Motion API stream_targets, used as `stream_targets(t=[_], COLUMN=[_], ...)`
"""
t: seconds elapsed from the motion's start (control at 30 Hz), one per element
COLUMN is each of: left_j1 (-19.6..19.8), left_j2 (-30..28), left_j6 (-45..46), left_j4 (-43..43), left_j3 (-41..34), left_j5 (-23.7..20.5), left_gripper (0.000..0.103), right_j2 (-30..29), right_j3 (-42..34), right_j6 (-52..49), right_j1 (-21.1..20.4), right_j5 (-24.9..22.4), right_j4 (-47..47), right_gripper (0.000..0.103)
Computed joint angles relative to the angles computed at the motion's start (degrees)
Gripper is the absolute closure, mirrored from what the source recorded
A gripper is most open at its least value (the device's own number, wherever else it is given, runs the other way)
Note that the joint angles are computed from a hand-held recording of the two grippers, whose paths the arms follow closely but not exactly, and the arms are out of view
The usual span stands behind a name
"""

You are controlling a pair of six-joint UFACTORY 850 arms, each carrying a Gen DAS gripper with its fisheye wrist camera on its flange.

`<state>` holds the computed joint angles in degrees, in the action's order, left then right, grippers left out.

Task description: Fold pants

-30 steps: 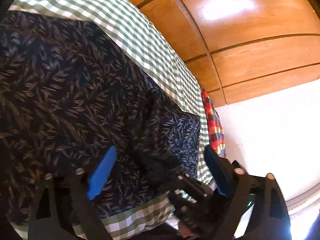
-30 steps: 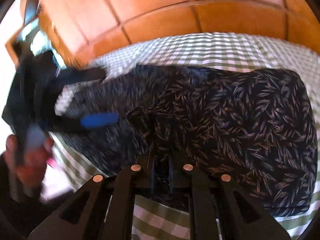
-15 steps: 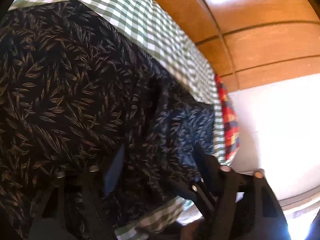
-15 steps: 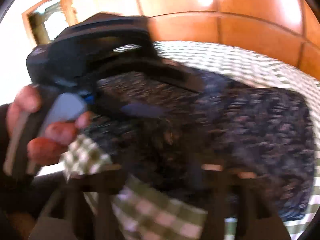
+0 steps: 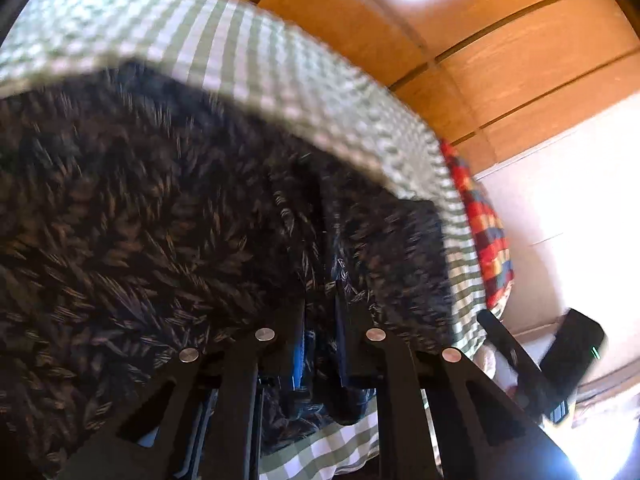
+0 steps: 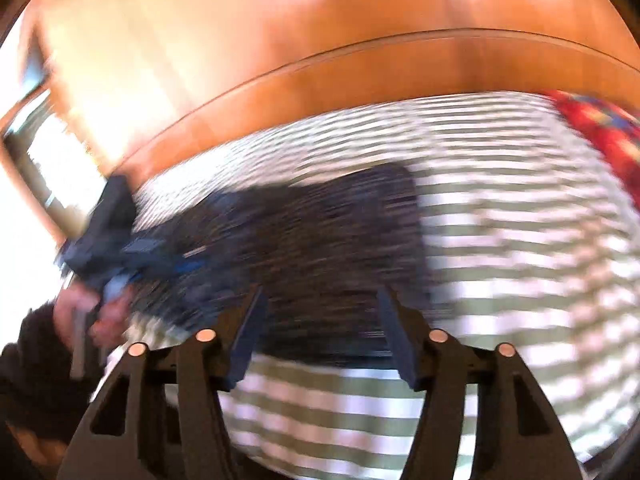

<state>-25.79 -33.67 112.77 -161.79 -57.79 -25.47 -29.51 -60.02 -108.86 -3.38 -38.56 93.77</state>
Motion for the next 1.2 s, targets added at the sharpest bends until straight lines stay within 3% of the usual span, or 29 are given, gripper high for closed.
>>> stream_targets(t=[0.1,0.23,0.43,0.5,0.57,0.67,0.73,0.77,0.8,0.93,1.07,1.17,1.2], left_j1=[0.0,0.4,0.0,-0.2,-0.6,-1.6,-1.5,-1.2,-0.4,2.8,4.3,5.5,5.3], left_j2=[2.9,2.3,1.1,0.8,1.3,3.1,3.9,4.5,5.1,4.7,2.8,0.5,-0.4], left_j6=[4.4,2.9,4.5,5.6,8.9,18.7,21.3,21.7,19.7,6.3,0.8,-4.6,-3.8], left_j4=[-4.3,-3.4,-5.2,-6.3,-8.9,-14.2,-16.2,-17.2,-16.8,-6.3,-2.4,2.9,2.3], left_j3=[3.6,4.3,4.9,5.0,5.1,5.8,6.1,6.8,8.1,9.3,6.6,4.0,2.7], left_j5=[-2.4,-0.6,0.8,0.8,0.8,1.5,2.1,1.1,-1.8,-7.8,-5.9,-4.9,-3.1], left_gripper=[0.092,0.092,0.092,0.092,0.092,0.091,0.071,0.051,0.046,0.04,0.031,0.031,0.037], right_j2=[-1.4,-2.8,-3.8,-5.3,-6.4,-6.1,-5.8,-5.4,-5.1,-5.2,-6.6,-8.3,-9.0], right_j3=[-2.1,-3.5,-3.8,-5.1,-5.8,-6.2,-6.8,-6.9,-7.0,-8.7,-11.6,-13.7,-14.4], right_j6=[3.1,5.8,1.8,3.1,5.0,7.6,8.4,7.1,5.9,3.9,5.5,7.3,7.7], right_j1=[-2.6,-3.5,2.2,5.1,8.0,7.8,7.3,7.1,7.1,8.0,9.7,10.5,10.7], right_j5=[4.3,5.1,6.4,9.8,16.5,16.4,15.2,14.8,14.4,13.8,14.3,14.5,14.8], right_j4=[4.4,3.5,2.7,-0.6,-5.3,-9.2,-9.4,-8.0,-6.5,-3.4,-3.5,-3.2,-3.2], right_gripper=[0.064,0.072,0.074,0.073,0.072,0.072,0.072,0.072,0.072,0.072,0.071,0.07,0.07])
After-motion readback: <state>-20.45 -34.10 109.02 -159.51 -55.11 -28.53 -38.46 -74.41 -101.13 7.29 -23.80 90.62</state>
